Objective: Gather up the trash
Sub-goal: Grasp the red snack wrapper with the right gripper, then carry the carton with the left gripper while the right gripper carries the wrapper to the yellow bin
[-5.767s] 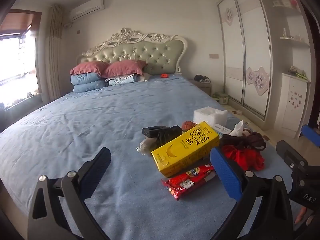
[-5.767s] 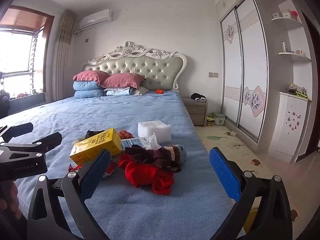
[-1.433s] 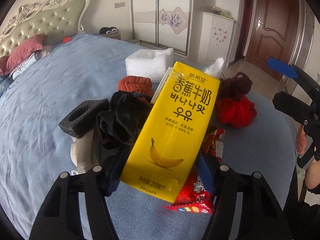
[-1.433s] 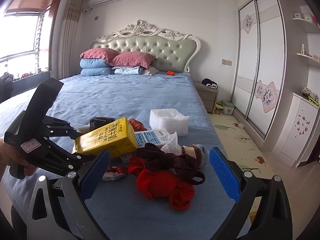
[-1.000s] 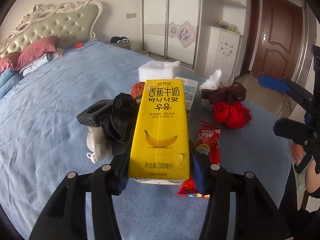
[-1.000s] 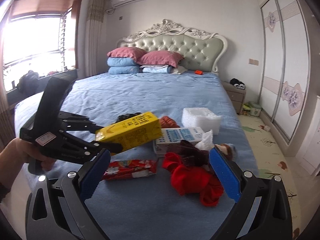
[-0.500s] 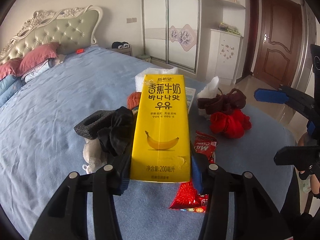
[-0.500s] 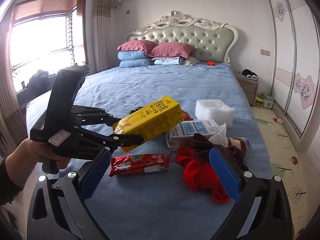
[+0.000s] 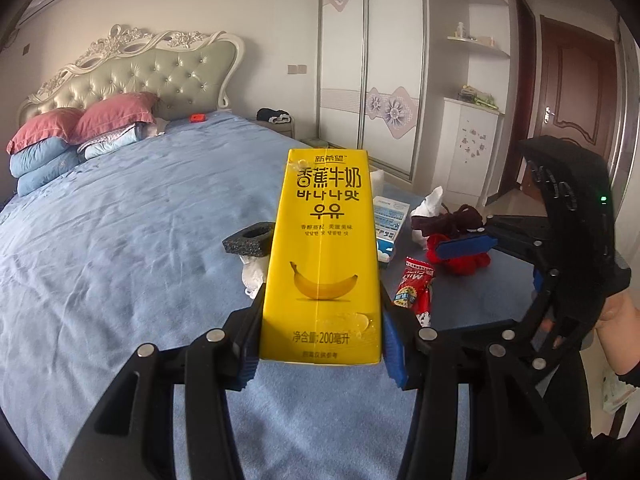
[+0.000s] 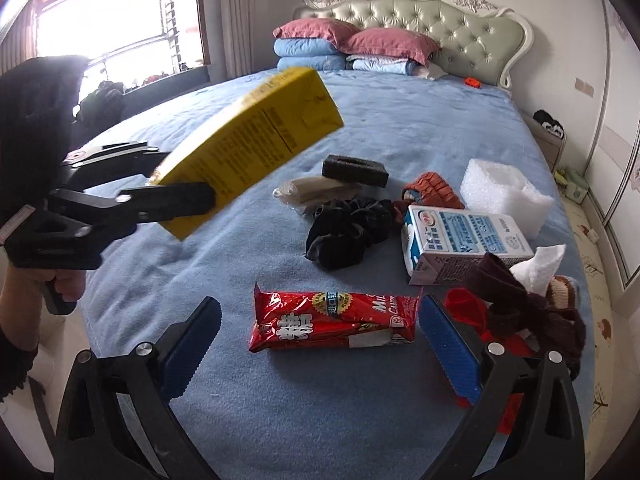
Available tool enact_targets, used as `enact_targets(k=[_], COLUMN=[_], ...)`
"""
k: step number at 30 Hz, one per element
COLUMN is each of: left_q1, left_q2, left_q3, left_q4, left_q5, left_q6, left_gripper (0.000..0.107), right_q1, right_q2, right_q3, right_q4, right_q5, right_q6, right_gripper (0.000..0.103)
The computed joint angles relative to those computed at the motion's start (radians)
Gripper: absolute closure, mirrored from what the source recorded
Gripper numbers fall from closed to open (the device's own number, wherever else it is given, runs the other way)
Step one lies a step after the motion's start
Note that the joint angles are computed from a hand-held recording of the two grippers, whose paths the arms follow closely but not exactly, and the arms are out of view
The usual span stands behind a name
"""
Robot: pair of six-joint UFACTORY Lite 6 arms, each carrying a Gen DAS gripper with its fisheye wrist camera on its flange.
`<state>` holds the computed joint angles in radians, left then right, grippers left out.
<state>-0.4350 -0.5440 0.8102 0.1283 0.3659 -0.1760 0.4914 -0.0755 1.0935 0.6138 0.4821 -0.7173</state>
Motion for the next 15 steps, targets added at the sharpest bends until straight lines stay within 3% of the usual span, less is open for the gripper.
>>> enact_targets(k=[3,8,9,11,15], left_q1=[0.030,0.053,0.050,0.035,0.002], left_q2=[-0.039,-0.068,-0.066,-0.063,-0.043], left_q3=[-0.027,-0.055,-0.054,-0.056,-0.047], left_q4=[-0.061,-0.133,-0.135,-0.096,-0.023], left_q5=[-0.001,-0.007,-0.007,-0.010,-0.015], left_q6=[0.057,0.122,0.124,0.084,0.005], left_gripper=[0.057,0.057,0.057,0.057,0.057], right_q1=[0.032,0.008,0.017,0.028,0.011], right_q2=[0.083,0.167,0.152,0.138,0.110], right_q3=[0.055,0.095,0.080,0.060,0.029], right_q4=[-0.165,-0.064,-0.079,-0.082,0.012], right_q5=[-0.026,0.008,-0.009,-0.035,-0.032], right_q6=[0.188,0.160,0.172,0.164,0.082], right_gripper=[0.008,0.015,0.020,0.054,0.057])
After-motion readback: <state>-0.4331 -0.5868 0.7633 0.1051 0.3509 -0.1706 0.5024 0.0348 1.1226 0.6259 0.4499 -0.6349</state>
